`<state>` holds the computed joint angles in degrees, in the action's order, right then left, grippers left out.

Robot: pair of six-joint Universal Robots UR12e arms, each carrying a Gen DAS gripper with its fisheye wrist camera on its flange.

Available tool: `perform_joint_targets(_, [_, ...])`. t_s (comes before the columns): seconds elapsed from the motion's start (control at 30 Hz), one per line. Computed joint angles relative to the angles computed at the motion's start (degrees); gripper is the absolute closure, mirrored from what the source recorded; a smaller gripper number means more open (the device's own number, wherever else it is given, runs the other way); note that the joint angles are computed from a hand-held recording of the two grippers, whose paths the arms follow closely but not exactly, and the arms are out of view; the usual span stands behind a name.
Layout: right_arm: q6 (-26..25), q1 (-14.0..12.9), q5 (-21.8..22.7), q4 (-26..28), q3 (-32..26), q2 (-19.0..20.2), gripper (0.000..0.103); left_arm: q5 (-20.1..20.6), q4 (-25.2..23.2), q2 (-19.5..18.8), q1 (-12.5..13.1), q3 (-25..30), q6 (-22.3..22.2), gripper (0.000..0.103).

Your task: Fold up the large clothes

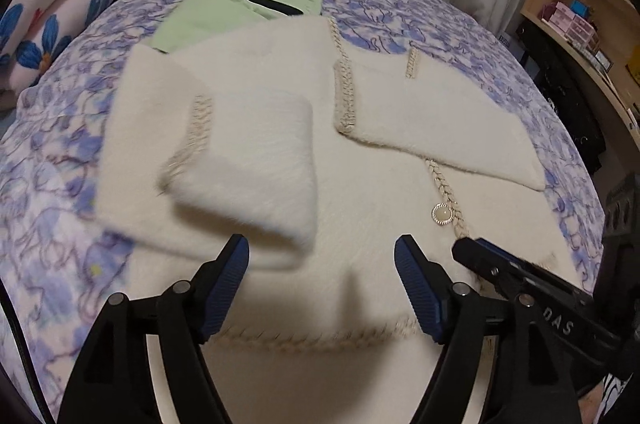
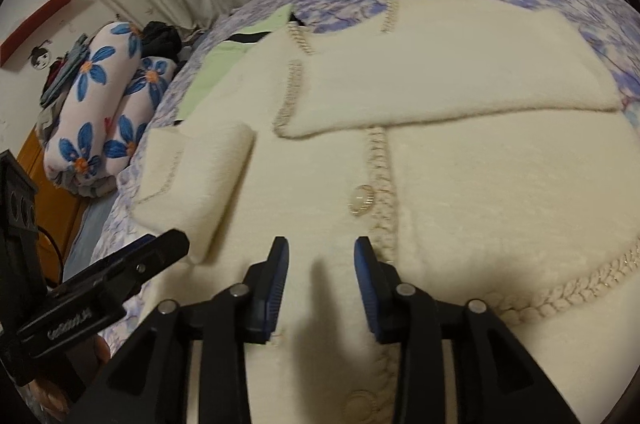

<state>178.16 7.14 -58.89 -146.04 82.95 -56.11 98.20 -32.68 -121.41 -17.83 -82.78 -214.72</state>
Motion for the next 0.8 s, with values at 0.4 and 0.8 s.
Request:
perform_joint_targets(0.4, [-12.7, 4.2, 1.4, 4.2, -2.2, -0.4, 0.056, 7.5, -1.2, 6.5, 0.8, -8.4, -6.1, 0.029])
perform_joint_targets(0.8, [-22.5, 11.1, -14.2, 4.1, -9.7, 4.3, 0.056, 8.1, -1.2, 8.5, 2.2, -12.2, -10.3, 0.029])
